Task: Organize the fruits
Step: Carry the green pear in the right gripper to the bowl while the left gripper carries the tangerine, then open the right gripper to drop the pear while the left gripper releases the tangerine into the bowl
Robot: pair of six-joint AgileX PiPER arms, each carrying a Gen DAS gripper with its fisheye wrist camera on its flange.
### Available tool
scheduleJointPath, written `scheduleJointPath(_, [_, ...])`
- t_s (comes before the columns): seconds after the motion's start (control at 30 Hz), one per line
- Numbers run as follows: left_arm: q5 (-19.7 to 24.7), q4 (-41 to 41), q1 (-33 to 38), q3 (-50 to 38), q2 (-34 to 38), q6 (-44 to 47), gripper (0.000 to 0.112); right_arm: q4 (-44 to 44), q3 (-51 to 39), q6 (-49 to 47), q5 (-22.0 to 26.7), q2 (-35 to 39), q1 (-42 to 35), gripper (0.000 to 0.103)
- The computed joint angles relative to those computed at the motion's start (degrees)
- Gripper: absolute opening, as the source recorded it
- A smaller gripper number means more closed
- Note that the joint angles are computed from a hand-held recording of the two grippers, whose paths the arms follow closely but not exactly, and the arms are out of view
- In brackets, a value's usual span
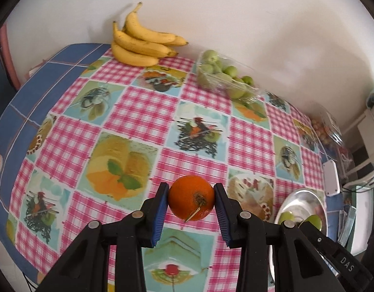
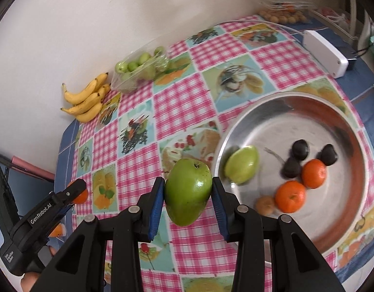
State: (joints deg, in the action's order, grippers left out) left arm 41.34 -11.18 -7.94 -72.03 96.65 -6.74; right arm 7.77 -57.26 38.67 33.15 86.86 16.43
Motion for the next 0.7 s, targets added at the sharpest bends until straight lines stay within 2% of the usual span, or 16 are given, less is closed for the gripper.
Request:
scheduleJointPath(0.33, [0.5, -0.1, -7.6, -1.5, 1.8, -0.3, 0.04, -1.2, 3.8, 1.3, 1.0, -3.1, -6.7, 0.04])
scheduleJointPath(0.7, [1.3, 0.3, -15.8, -2.8, 3.1, 1.1, 0.04, 3.1, 9.0, -2.6, 1.0, -7.3, -15.4, 0.04])
